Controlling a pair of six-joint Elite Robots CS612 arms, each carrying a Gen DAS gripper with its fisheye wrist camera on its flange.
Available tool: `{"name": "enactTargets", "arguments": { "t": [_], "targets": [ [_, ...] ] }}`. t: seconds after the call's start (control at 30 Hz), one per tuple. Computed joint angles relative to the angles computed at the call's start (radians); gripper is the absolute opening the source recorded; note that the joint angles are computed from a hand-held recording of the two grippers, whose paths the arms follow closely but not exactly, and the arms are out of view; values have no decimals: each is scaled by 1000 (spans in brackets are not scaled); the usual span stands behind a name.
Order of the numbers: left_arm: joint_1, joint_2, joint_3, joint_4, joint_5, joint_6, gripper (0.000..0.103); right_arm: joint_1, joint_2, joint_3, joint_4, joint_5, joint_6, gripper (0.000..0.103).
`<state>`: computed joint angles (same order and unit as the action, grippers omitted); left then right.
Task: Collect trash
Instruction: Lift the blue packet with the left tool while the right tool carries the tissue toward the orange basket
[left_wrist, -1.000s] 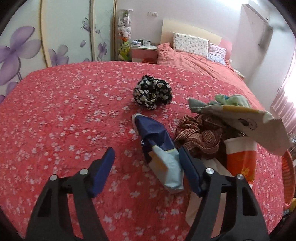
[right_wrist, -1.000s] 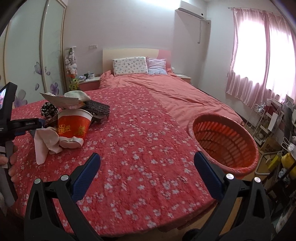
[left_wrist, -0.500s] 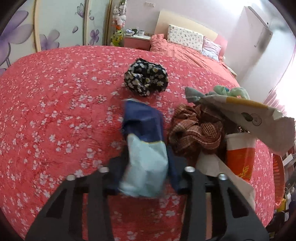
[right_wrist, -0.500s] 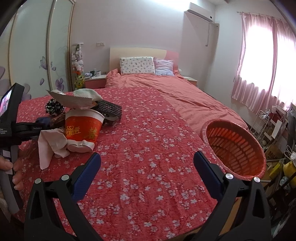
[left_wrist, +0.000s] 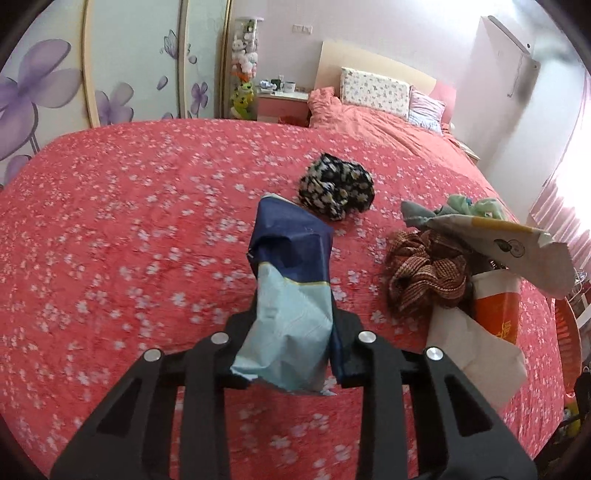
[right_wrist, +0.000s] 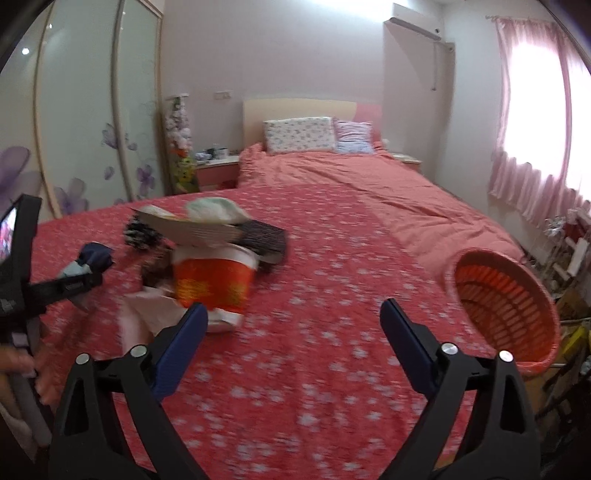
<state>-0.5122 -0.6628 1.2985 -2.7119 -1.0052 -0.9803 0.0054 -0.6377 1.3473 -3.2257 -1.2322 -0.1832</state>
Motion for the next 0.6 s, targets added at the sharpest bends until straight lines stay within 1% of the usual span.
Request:
{"name": "enactTargets", "arguments": {
  "t": [0.03, 0.07, 0.1, 0.13, 0.17, 0.23, 0.27, 0.33, 0.43, 0.47, 0.5, 0.53, 0.57, 0.6],
  "targets": [
    [-2, -6, 11, -6, 12, 4, 30, 2, -1, -3, 18, 23, 0, 86],
    [-5, -12, 19, -11, 22, 7, 30, 5, -2, -9, 51, 65, -1, 84],
    [-6, -18, 31, -17, 33, 11, 30, 7, -3, -12, 70, 90, -2, 78],
    [-8, -23, 39, -21, 39, 12, 30, 9, -2, -17, 92, 115, -6, 73],
    [-10, -30, 51, -26, 45, 11, 30, 13, -1, -22, 113, 139, -11, 71],
    [-11, -43, 70, -33, 61, 10, 30, 23, 0, -30, 153, 177, -29, 63],
    [-13, -49, 82, -38, 71, 7, 30, 26, 0, -29, 163, 184, -36, 62],
    [-13, -64, 107, -51, 80, 0, 30, 38, 2, -34, 188, 173, -57, 54],
    [-13, -81, 139, -69, 85, -11, 30, 57, 9, -46, 236, 134, -83, 44],
    [-13, -84, 144, -73, 86, -13, 30, 61, 13, -52, 251, 123, -86, 42],
    [-13, -86, 150, -77, 87, -14, 30, 65, 18, -58, 265, 113, -87, 33],
    [-14, -91, 159, -83, 90, -17, 30, 66, 19, -62, 276, 110, -89, 22],
    [-14, -95, 166, -86, 91, -19, 30, 68, 22, -67, 290, 111, -93, 17],
    [-14, -98, 173, -91, 92, -22, 30, 64, 18, -62, 294, 125, -98, 7]
  ]
}}
